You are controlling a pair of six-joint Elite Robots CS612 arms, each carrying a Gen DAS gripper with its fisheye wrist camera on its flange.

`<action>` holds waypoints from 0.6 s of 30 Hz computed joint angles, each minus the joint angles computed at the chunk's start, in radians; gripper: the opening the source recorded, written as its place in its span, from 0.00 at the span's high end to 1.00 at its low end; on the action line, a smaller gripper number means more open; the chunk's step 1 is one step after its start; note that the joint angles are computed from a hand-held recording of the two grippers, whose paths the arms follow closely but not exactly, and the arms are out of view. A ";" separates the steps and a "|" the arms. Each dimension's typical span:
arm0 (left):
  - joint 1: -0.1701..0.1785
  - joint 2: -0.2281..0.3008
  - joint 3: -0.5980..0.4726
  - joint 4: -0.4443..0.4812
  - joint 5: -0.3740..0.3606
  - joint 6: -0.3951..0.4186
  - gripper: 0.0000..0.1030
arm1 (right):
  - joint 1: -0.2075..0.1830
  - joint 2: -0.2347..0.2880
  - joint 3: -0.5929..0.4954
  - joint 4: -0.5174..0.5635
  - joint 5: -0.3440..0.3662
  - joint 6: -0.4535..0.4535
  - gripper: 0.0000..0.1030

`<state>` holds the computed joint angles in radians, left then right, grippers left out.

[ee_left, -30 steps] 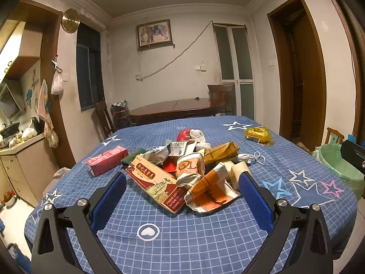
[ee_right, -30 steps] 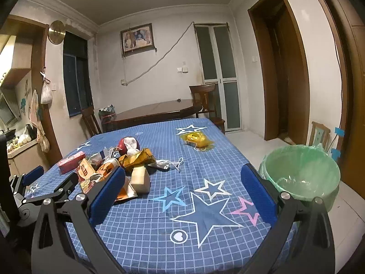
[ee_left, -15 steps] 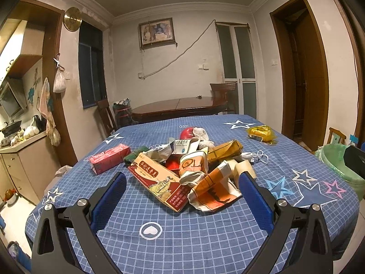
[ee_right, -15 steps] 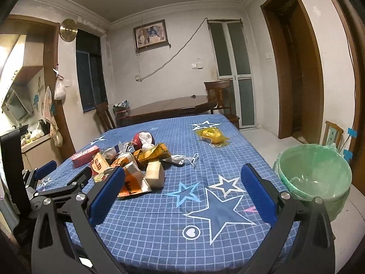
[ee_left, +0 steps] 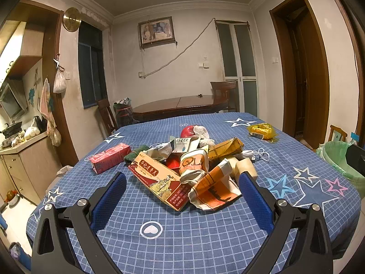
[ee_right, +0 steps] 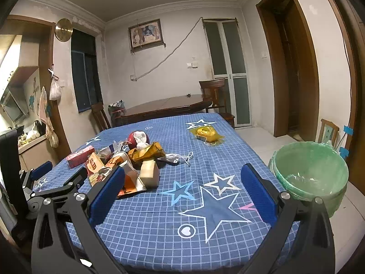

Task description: Collect trash

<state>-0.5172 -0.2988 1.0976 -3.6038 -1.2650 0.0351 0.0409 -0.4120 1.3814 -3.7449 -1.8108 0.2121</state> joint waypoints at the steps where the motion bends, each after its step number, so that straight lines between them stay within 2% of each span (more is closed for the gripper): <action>1: 0.000 0.000 0.000 0.000 0.000 -0.001 0.04 | 0.000 0.000 0.000 0.002 0.001 -0.001 0.05; 13: 0.002 0.001 -0.007 0.027 -0.001 -0.009 0.05 | 0.000 0.003 -0.010 0.035 0.008 0.014 0.05; 18: 0.004 0.003 -0.012 0.048 -0.001 -0.007 0.04 | -0.002 0.006 -0.014 0.058 -0.010 0.057 0.05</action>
<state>-0.5131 -0.2958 1.0852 -3.5560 -1.2659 0.0285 0.0393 -0.4057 1.3674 -3.6872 -1.8204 0.2695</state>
